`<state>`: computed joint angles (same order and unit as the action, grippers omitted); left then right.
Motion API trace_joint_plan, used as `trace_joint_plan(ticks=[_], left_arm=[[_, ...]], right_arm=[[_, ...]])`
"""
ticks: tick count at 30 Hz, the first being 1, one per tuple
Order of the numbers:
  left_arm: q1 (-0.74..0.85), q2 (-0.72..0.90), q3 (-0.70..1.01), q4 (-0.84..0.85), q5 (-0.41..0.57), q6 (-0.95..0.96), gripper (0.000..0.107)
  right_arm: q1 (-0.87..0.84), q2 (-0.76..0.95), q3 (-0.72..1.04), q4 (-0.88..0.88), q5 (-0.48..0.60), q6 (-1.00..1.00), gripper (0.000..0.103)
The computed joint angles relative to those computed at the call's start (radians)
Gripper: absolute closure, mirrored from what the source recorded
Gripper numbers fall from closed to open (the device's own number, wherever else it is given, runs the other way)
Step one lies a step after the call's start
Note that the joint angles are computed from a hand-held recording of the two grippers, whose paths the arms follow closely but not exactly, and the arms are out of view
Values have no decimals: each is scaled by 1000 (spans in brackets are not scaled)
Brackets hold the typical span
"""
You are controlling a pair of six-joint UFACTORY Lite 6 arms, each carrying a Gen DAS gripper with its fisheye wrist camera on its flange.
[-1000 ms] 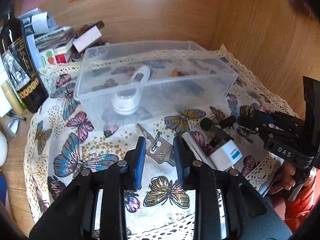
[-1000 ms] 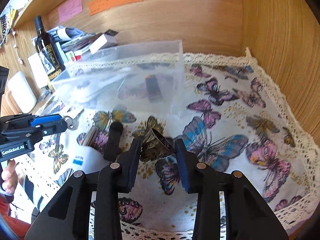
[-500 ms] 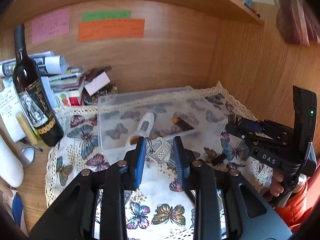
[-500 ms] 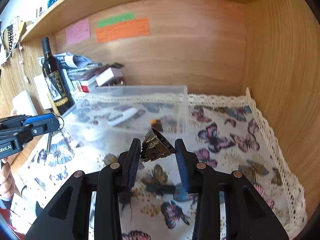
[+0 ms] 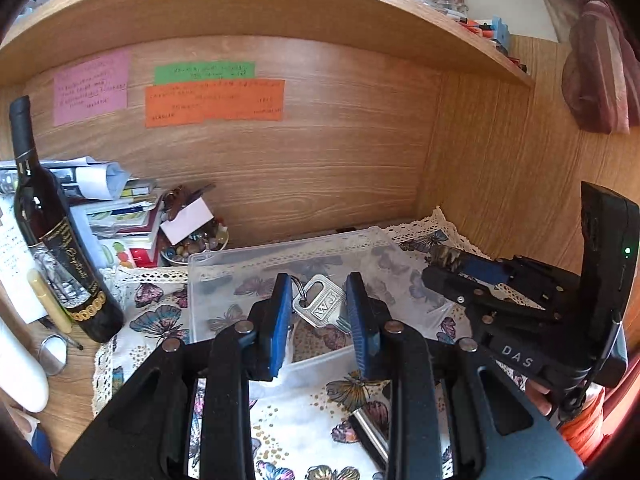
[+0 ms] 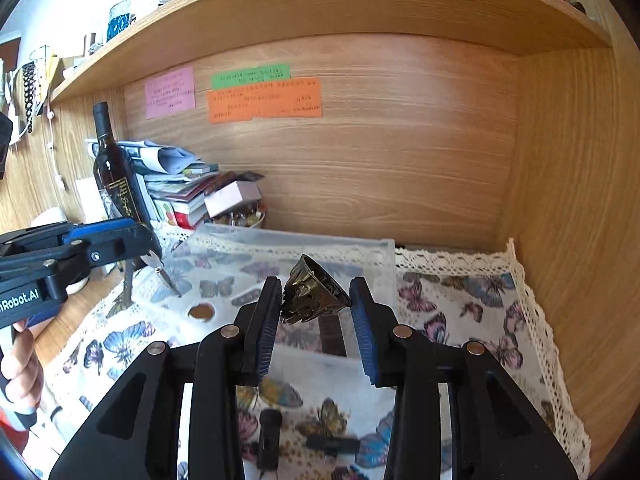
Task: Organize rigid objects
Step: 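Lower the keys and clip into the clear box while both grippers open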
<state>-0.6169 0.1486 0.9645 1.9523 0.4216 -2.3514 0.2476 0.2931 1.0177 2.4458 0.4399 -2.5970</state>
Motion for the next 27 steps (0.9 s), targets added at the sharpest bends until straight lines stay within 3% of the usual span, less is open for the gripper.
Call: trace_joint_plan(ticks=[8, 15, 21, 27], left_arm=[[44, 187, 185, -35, -64, 57, 80], [83, 356, 338, -194, -122, 218, 80], [136, 441, 403, -258, -212, 268, 79], [148, 480, 439, -351, -228, 360, 80]], right_arm=[[26, 143, 183, -77, -76, 75, 71], [41, 290, 333, -215, -141, 210, 71], [51, 380, 423, -353, -177, 343, 71], [52, 424, 473, -460, -195, 448, 70]])
